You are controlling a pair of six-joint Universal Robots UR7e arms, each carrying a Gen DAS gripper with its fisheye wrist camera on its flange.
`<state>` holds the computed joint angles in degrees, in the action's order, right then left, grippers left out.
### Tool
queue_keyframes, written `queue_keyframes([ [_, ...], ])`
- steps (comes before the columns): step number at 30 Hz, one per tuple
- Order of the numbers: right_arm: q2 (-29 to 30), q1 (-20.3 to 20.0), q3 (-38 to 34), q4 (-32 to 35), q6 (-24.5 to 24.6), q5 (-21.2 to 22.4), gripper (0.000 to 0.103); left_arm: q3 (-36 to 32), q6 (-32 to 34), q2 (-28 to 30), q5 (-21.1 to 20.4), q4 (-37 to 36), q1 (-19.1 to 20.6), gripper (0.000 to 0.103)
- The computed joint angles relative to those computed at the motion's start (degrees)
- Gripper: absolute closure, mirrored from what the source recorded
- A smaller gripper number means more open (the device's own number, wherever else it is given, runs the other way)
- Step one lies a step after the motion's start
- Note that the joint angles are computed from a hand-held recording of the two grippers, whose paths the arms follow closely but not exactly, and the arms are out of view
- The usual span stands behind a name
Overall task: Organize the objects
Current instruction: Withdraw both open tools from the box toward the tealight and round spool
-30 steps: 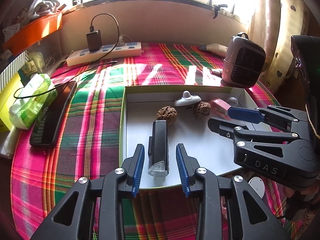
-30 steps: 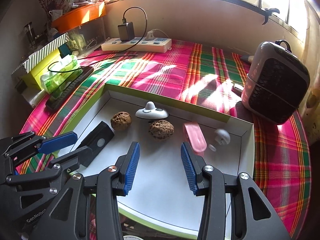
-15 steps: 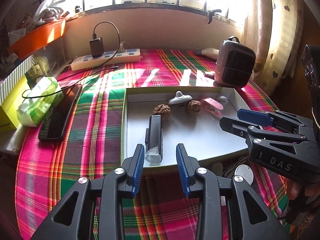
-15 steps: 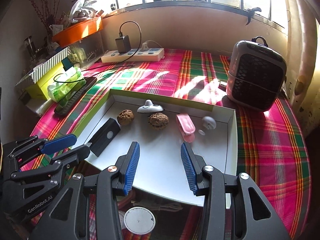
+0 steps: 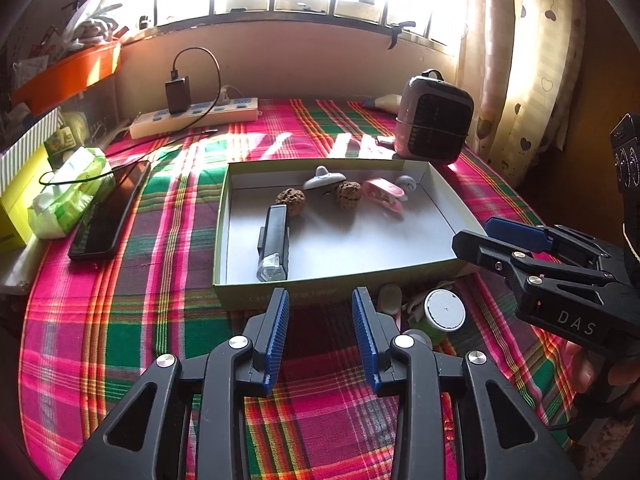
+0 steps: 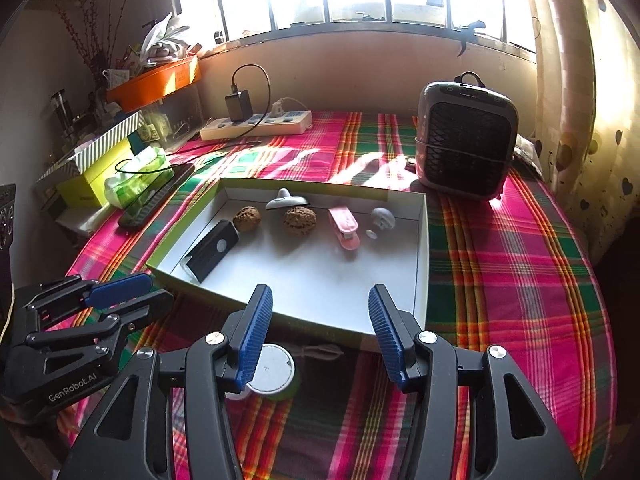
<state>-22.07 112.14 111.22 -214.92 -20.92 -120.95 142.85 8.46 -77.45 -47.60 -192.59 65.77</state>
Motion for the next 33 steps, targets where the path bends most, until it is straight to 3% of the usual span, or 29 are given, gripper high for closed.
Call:
queue_keyframes([
  [7, -0.07, -1.1, 3.09, -3.22, 1.32, 0.07, 0.051, 0.69, -1.35, -0.22, -5.7, 2.42, 1.54, 0.068],
  [15, 0.11, -2.12, 5.55, -6.7, 1.59, -0.01, 0.051, 1.47, -2.72, 0.98, -8.33, 3.78, 1.62, 0.068],
  [24, -0.11, -3.45, 6.89, -7.5, 2.78, 0.42, 0.051, 1.3, -3.5, 4.31, -7.61, 4.11, 0.17, 0.068],
  [33, 0.02, -4.1, 7.08, -6.96, 2.89, 0.92, 0.051, 0.61, -4.78, 7.13, -4.26, 1.68, -0.57, 0.068],
])
